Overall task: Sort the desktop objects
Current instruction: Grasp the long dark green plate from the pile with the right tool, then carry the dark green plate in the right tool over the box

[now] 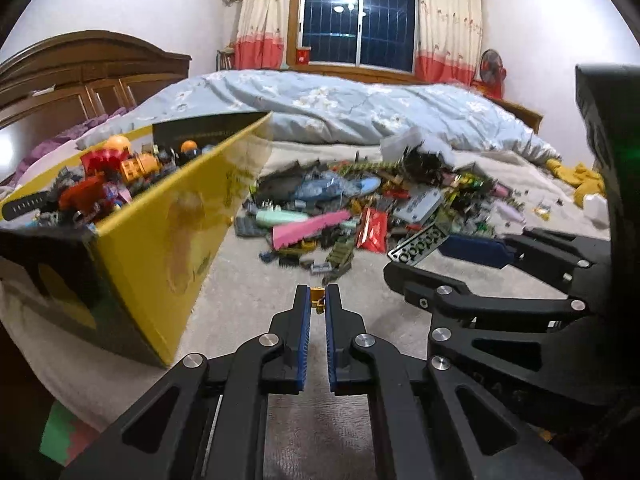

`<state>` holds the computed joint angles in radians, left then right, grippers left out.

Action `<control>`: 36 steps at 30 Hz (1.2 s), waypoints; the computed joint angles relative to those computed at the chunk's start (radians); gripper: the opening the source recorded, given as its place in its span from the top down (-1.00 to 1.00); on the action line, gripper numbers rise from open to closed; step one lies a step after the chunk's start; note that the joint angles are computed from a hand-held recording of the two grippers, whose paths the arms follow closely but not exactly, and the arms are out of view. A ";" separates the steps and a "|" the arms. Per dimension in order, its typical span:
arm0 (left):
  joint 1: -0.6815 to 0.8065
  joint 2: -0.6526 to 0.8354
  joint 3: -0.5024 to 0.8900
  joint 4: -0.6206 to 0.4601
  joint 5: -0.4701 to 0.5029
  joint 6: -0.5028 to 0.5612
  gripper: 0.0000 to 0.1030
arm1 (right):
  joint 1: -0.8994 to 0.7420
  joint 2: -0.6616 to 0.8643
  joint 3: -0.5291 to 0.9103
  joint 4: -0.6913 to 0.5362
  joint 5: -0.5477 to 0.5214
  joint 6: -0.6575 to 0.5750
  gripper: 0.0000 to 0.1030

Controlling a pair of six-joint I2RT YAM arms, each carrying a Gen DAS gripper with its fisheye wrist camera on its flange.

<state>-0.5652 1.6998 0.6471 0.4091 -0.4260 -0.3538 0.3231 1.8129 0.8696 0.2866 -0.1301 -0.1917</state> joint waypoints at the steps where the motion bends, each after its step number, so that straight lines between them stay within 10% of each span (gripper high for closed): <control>1: -0.002 0.031 0.021 -0.012 -0.013 -0.010 0.86 | 0.000 0.020 0.005 0.012 0.009 -0.007 0.09; 8: -0.052 0.188 0.144 -0.097 -0.150 0.003 0.89 | -0.021 0.128 0.030 0.048 0.045 0.021 0.07; 17: -0.017 0.181 0.183 -0.162 -0.101 0.000 0.89 | -0.025 0.153 0.095 -0.026 0.025 0.018 0.09; 36: -0.059 0.007 0.073 -0.044 -0.231 0.054 0.88 | 0.003 -0.031 -0.030 0.093 0.055 0.038 0.10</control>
<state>-0.6247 1.7066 0.7206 0.3647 -0.6568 -0.2996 0.3265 1.7815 0.8400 0.3794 -0.0755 -0.1537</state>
